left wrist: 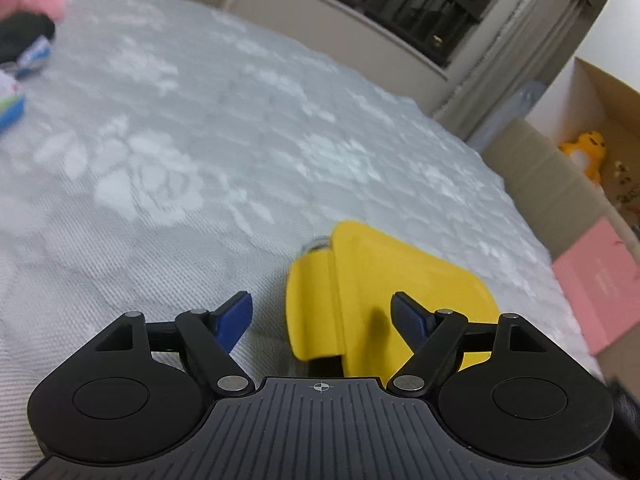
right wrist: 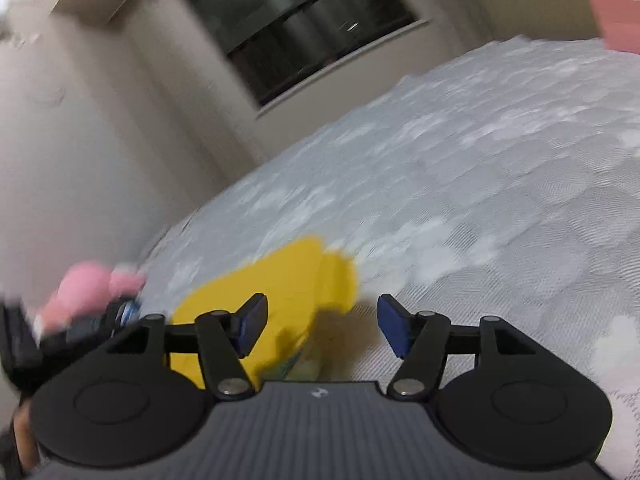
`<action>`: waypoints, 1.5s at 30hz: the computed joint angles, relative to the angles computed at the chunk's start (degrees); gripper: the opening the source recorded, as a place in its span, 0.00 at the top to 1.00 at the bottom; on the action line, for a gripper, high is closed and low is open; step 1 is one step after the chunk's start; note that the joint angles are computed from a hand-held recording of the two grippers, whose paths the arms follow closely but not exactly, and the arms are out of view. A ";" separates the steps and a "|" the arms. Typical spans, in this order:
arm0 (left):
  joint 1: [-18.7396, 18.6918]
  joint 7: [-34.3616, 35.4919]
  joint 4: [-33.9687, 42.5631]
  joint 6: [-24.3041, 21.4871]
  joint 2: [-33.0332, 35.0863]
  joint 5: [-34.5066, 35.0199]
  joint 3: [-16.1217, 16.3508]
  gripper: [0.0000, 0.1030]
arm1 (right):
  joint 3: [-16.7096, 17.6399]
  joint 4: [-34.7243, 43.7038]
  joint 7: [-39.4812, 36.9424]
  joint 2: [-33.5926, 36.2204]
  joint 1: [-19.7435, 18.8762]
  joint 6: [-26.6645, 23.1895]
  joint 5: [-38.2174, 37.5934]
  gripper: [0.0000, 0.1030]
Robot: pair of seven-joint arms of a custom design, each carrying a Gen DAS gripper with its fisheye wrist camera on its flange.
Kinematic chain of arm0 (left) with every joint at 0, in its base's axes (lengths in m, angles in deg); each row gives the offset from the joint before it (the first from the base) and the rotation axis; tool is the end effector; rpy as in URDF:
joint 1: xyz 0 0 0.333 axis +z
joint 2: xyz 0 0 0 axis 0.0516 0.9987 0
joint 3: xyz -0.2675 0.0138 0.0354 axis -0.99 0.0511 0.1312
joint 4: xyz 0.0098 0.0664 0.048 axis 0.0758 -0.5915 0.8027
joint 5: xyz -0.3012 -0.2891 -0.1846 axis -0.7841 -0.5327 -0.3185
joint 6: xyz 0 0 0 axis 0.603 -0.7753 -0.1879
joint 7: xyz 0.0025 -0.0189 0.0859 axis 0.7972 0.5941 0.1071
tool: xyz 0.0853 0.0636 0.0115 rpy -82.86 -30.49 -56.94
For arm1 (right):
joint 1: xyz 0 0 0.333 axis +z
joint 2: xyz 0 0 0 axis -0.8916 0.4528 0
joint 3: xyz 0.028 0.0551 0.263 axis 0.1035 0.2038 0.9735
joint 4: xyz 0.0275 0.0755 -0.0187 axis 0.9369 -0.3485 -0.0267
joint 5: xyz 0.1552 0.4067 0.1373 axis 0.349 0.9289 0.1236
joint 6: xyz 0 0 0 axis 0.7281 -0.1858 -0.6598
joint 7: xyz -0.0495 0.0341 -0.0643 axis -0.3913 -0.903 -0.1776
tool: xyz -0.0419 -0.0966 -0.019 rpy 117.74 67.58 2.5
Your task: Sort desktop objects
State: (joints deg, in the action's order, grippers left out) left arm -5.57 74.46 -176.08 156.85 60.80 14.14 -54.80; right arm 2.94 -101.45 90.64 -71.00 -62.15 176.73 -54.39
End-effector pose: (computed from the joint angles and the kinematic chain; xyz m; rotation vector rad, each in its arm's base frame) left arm 0.5536 -0.0833 0.5018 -1.8508 2.0513 -1.4073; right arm 0.3858 0.0840 0.4748 -0.8969 1.7946 -0.5354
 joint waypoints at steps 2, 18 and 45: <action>-0.34 0.86 0.02 -0.79 0.01 -2.36 0.87 0.21 | -3.77 3.67 -0.95 7.00 1.21 2.77 0.77 0.38; -0.21 4.28 -0.28 -1.67 0.15 -0.46 -1.02 0.14 | 16.87 10.68 7.66 8.16 -11.82 -5.41 -7.96 0.57; -2.55 3.74 -4.67 1.48 -5.83 -1.38 0.77 0.21 | 12.41 11.98 4.84 10.18 -6.15 -4.08 -16.79 0.79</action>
